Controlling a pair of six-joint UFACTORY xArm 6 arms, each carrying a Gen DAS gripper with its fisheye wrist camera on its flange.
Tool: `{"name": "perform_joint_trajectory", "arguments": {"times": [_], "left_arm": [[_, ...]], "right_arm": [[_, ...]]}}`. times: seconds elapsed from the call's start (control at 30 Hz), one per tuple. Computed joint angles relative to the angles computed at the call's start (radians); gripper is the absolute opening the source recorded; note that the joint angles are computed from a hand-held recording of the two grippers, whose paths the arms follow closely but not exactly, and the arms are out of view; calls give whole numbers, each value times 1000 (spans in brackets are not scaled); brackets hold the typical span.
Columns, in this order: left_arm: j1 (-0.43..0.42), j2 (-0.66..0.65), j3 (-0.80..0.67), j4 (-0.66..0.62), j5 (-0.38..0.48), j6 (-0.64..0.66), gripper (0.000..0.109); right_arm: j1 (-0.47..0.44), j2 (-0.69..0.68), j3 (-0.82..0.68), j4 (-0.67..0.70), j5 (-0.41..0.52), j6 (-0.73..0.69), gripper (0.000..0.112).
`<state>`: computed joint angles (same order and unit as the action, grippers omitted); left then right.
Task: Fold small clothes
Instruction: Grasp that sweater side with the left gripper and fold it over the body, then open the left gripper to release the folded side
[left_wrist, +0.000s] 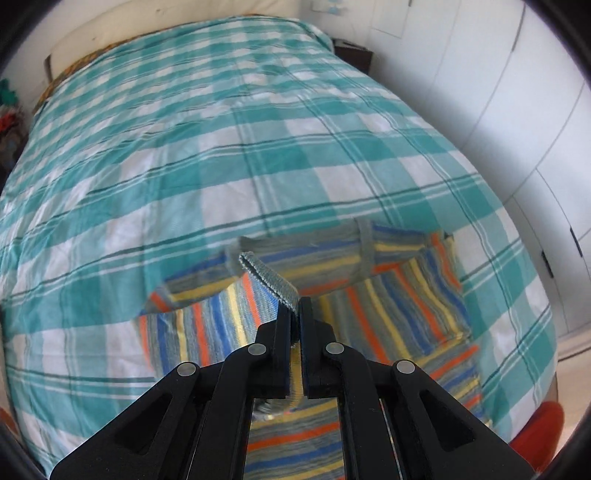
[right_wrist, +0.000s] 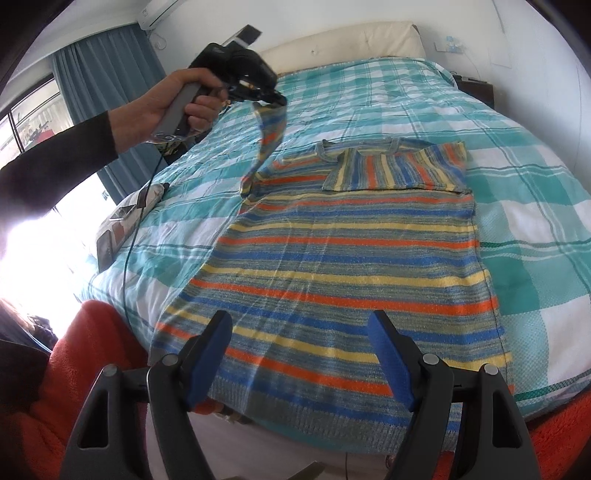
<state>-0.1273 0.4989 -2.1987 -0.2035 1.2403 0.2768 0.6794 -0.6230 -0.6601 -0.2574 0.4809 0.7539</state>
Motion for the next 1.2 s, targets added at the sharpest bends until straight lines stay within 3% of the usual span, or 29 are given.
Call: {"name": "perform_joint_trajectory", "arguments": {"times": [0.03,0.07,0.1,0.17,0.2,0.3,0.37,0.47,0.53,0.57,0.73,0.8,0.87,0.97,1.03,1.2], "left_arm": [[-20,-7,36,8,-13,9,8],[-38,-8,56,37,-9,8,21],[-56,-14,75,85,-15,-10,44],[-53,-73,180,100,-122,-20,65],[-37,-88,204,79,-158,-23,69],[23,-95,225,20,-192,-67,69],[54,-140,328,10,-239,-56,69],[96,-210,527,83,-291,-49,69],[126,-218,602,187,-282,-88,69],[149,-231,633,182,-285,-78,72],[238,-373,749,-36,-291,24,78],[240,-461,848,-55,-326,61,91],[229,-543,965,-1,-369,75,94],[203,-624,1121,214,-407,-8,94],[214,-724,1234,236,-447,-20,95],[243,-909,1386,283,-430,-37,98]], "right_arm": [[-4,-5,6,13,1,-2,76],[-9,-8,10,26,2,-4,76],[-14,-12,15,37,2,-7,76],[-21,-25,26,53,-4,-9,76],[-22,-30,30,59,-6,-11,76],[-29,-36,38,81,-12,-28,76],[-35,-32,42,112,-19,-50,76],[-37,-27,43,139,-20,-62,75],[-34,-32,45,130,-18,-52,76],[-33,-31,44,129,-18,-51,76],[-31,-34,44,102,-9,-26,76],[-36,-29,39,89,-5,-9,76],[-42,-26,35,73,0,14,76],[-48,-33,38,57,9,50,76],[-51,-43,40,32,23,84,75],[-56,-61,39,-30,59,154,76]]}}
